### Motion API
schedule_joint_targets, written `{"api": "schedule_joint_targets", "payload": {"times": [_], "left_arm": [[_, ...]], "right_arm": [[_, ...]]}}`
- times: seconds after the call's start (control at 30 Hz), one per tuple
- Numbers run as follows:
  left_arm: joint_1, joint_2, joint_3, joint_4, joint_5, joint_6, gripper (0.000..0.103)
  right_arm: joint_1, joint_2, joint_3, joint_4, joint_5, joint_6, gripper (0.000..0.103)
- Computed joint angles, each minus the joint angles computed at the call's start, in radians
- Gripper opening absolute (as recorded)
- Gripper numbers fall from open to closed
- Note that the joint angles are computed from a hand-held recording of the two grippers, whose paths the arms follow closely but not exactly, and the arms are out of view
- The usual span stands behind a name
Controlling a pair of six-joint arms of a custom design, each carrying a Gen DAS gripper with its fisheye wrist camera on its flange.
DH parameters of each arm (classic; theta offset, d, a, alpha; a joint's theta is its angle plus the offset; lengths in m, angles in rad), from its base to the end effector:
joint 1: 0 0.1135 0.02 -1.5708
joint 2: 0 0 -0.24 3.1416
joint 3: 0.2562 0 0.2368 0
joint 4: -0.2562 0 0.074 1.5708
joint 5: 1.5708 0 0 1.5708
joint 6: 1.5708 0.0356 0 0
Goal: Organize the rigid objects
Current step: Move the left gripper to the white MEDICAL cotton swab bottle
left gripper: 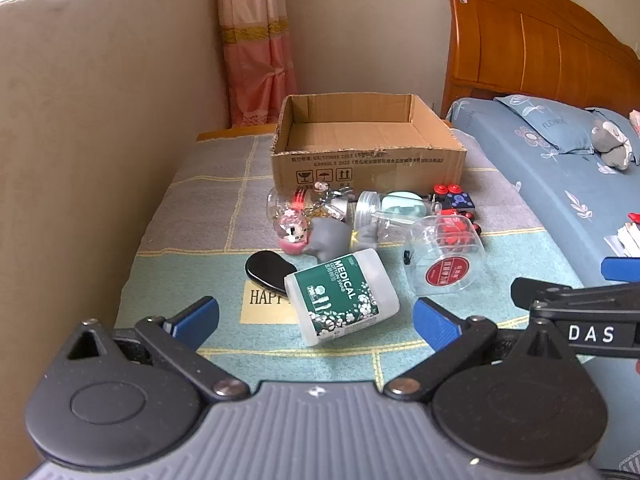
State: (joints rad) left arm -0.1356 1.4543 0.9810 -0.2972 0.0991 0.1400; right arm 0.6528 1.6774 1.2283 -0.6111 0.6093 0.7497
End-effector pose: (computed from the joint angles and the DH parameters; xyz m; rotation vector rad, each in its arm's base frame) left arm 0.2986 -0.0443 0.2247 0.3699 2.3099 -0.1138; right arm 0.2732 0.1833 0.2167 0.3086 2.3545 -0.1701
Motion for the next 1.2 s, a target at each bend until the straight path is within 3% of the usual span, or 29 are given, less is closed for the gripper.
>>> {"api": "schedule_joint_targets", "payload": {"times": [0.7, 1.2], "left_arm": [[-0.005, 0.019, 0.018, -0.007, 0.011, -0.020, 0.102], [0.027, 0.108, 0.040, 0.062, 0.116, 0.024, 0.102]], "right_arm": [[-0.009, -0.008, -0.009, 0.011, 0.002, -0.016, 0.103], [-0.053, -0.040, -0.109, 0.185, -0.028, -0.135, 0.103]]}}
